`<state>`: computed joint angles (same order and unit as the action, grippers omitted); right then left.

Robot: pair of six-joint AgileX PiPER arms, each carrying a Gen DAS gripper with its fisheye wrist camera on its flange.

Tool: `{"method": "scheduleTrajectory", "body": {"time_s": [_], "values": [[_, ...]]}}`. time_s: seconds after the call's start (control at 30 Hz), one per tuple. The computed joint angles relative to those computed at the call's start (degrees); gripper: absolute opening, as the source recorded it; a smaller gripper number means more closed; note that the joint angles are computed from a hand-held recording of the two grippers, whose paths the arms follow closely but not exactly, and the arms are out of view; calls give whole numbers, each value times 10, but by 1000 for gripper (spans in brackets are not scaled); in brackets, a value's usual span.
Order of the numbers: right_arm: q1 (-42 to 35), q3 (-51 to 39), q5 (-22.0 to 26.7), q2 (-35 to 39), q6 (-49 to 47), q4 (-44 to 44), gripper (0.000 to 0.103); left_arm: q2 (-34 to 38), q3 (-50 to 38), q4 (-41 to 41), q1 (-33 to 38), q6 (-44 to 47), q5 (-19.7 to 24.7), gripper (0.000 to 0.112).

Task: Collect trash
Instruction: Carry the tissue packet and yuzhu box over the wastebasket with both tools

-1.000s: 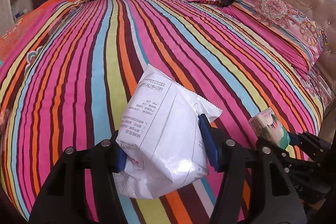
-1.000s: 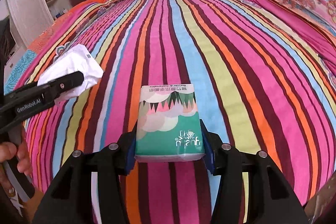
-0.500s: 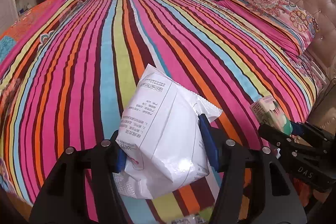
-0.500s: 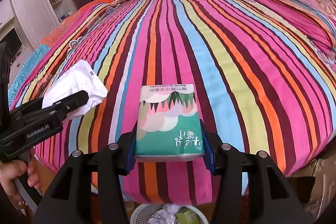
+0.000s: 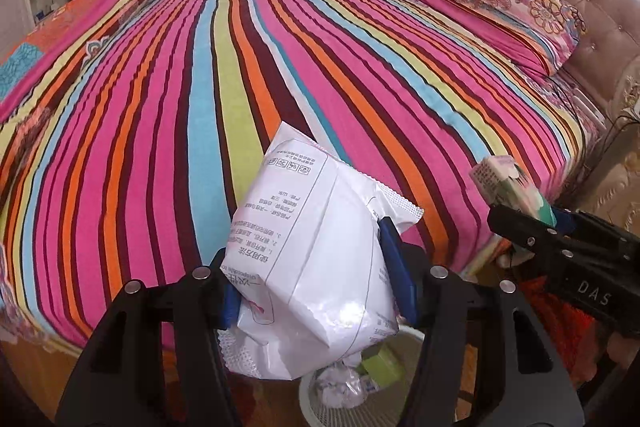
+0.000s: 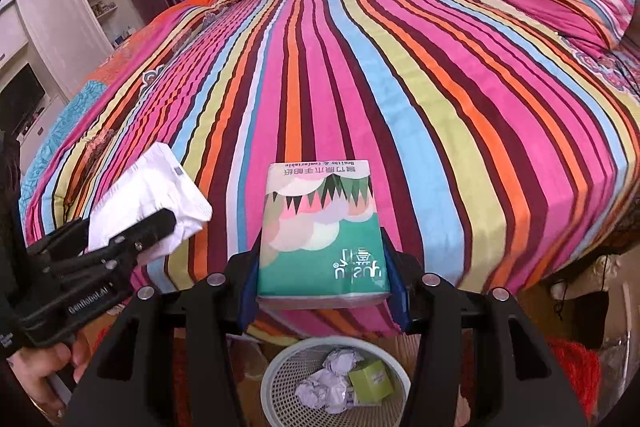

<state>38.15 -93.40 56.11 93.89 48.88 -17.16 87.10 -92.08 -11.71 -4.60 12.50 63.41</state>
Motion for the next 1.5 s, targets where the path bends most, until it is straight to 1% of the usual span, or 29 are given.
{"method": "scheduleTrajectory", "body": {"time_s": [0.13,0.2,0.4,0.5,0.63,0.73,0.77,0.83,0.93,1.03,1.07,1.17,1.3,1.5], "values": [[24,32,5,-24,24,-13,49,-50,64,5,-11,-2,-8,58],[31,45,8,-32,31,-6,49,-78,104,15,-18,-7,-11,58],[44,103,4,-59,58,29,49,-139,209,9,-26,-13,-12,58],[54,122,15,-67,74,38,49,-158,247,14,-40,-20,-12,58],[53,155,24,-74,80,69,49,-165,285,14,-61,-28,-3,58],[37,184,22,-78,74,122,49,-149,298,20,-77,-39,9,58],[22,200,19,-78,70,152,49,-138,301,22,-82,-43,16,58],[17,210,15,-81,70,167,49,-126,304,30,-88,-51,21,58],[-8,230,9,-75,44,222,49,-101,308,46,-108,-66,29,58],[-23,251,-1,-72,24,264,49,-77,304,39,-111,-66,35,58],[-35,263,-7,-65,11,296,49,-67,302,39,-116,-72,38,58],[-45,276,-13,-58,4,325,49,-42,310,37,-119,-75,37,58],[-39,277,-15,-28,1,339,49,-5,310,34,-127,-86,40,58],[-20,252,3,12,-9,341,49,39,316,35,-130,-99,39,58]]}}
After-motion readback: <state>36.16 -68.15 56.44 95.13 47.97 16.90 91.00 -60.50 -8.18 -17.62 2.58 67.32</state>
